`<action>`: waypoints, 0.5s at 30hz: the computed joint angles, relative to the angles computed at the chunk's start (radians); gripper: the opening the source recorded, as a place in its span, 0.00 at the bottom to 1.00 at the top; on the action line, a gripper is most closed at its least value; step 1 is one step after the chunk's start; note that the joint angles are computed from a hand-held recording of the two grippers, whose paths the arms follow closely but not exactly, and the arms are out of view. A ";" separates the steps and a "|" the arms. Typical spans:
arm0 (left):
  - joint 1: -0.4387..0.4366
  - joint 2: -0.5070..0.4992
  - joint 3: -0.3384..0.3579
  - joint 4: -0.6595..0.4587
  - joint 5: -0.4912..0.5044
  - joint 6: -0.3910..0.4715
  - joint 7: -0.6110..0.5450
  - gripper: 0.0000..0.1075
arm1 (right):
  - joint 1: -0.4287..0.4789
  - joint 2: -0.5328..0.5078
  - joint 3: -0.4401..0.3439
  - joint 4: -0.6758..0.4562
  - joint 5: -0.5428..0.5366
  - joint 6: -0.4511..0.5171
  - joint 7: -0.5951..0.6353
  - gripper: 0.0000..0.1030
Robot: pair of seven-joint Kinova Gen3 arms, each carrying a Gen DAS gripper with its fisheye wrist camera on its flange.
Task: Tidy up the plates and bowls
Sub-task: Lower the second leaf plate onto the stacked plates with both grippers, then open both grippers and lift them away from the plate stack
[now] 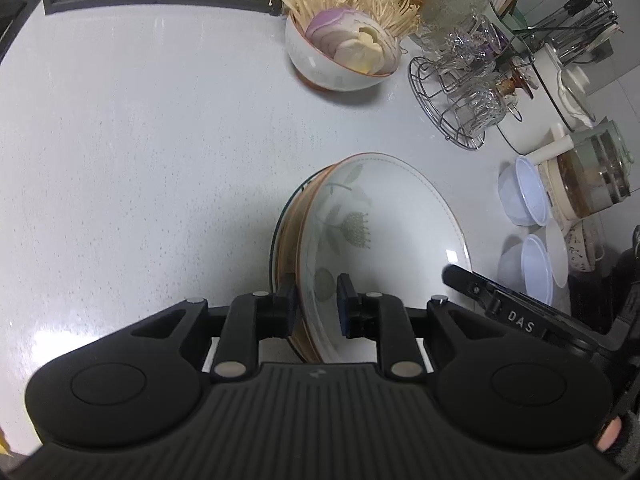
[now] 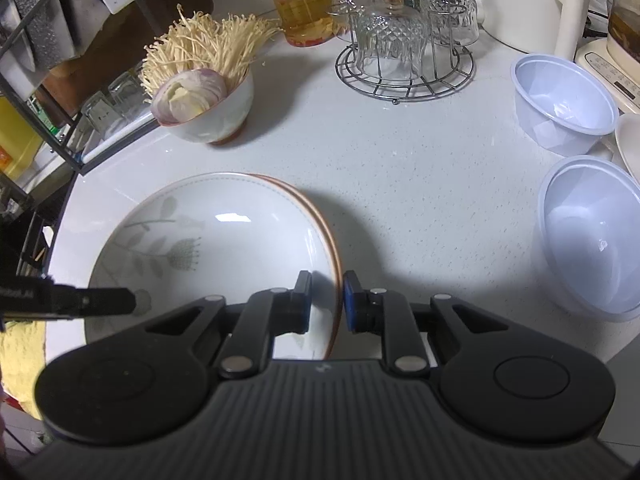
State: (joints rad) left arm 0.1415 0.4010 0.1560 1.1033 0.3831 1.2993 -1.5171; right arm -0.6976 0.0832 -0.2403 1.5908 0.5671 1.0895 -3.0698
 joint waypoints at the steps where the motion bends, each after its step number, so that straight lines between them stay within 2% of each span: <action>1: -0.008 -0.003 0.001 0.005 0.011 0.005 0.000 0.21 | 0.001 -0.001 0.001 0.001 -0.001 -0.002 0.000 0.19; 8: -0.038 -0.032 -0.003 0.023 0.037 0.044 -0.016 0.21 | -0.011 0.011 0.002 -0.008 0.023 0.006 -0.014 0.20; 15: -0.062 -0.095 -0.019 0.090 0.060 0.008 -0.023 0.21 | -0.016 0.008 0.001 0.007 0.040 -0.009 -0.025 0.19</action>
State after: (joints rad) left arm 0.0798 0.3059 0.1370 1.1935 0.4432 1.3071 -1.5405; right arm -0.7135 0.0914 -0.2393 1.5982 0.6067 1.0806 -3.0951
